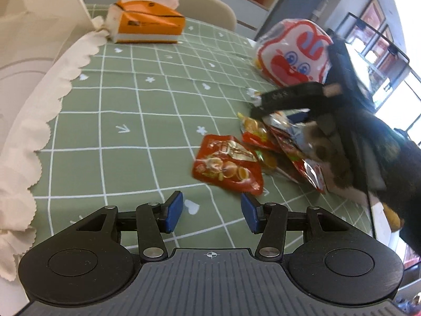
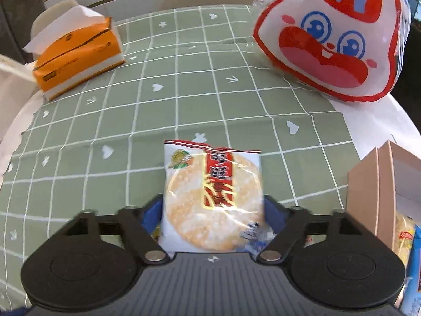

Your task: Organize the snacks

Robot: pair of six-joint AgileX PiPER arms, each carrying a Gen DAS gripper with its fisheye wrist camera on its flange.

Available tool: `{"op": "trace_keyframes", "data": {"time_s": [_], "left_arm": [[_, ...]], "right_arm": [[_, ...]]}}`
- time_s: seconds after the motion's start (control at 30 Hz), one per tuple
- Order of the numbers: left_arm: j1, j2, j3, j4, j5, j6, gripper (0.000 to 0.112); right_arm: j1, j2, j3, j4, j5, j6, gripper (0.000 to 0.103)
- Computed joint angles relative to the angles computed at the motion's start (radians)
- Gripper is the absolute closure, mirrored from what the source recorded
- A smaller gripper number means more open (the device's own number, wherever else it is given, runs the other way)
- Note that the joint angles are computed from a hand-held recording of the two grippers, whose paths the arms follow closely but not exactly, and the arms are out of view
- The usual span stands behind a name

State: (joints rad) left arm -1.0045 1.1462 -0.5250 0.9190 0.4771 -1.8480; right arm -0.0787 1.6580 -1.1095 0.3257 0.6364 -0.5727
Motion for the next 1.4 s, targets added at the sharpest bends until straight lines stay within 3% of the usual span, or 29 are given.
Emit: {"op": "trace_keyframes", "data": {"time_s": [0.2, 0.37, 0.53, 0.6, 0.73, 0.8, 0.93, 1.03, 1.17, 1.27, 1.4], "left_arm": [[0.050, 0.030, -0.009, 0.015, -0.055, -0.020, 0.058], [0.068, 0.094, -0.081, 0.071, -0.028, -0.068, 0.058], [0.105, 0.235, -0.247, 0.067, -0.013, 0.075, 0.058], [0.118, 0.313, -0.322, 0.035, 0.001, 0.165, 0.058], [0.120, 0.435, -0.435, -0.075, 0.042, 0.356, 0.059], [0.096, 0.458, -0.447, -0.064, 0.070, 0.370, 0.060], [0.048, 0.456, -0.444, -0.056, 0.116, 0.409, 0.061], [0.028, 0.412, -0.402, -0.089, 0.089, 0.441, 0.062], [-0.026, 0.351, -0.330, -0.068, 0.076, 0.377, 0.065], [-0.074, 0.302, -0.275, -0.035, 0.072, 0.299, 0.065], [-0.139, 0.242, -0.213, -0.002, 0.079, 0.181, 0.065]], "right_arm": [[-0.057, -0.256, 0.188, 0.155, 0.054, -0.309, 0.029], [-0.209, -0.436, 0.276, 0.245, 0.261, -0.496, 0.029], [-0.462, -0.628, 0.373, 0.297, 0.494, -0.715, 0.029], [-0.565, -0.666, 0.415, 0.294, 0.538, -0.805, 0.029], [-0.743, -0.724, 0.522, 0.290, 0.492, -0.993, 0.029], [-0.830, -0.726, 0.555, 0.297, 0.459, -1.067, 0.029], [-1.001, -0.666, 0.575, 0.345, 0.429, -1.205, 0.029], [-1.071, -0.615, 0.559, 0.372, 0.445, -1.223, 0.029], [-1.122, -0.566, 0.553, 0.397, 0.469, -1.208, 0.028], [-1.173, -0.536, 0.569, 0.436, 0.482, -1.231, 0.022], [-1.261, -0.520, 0.623, 0.513, 0.499, -1.362, 0.017]]}}
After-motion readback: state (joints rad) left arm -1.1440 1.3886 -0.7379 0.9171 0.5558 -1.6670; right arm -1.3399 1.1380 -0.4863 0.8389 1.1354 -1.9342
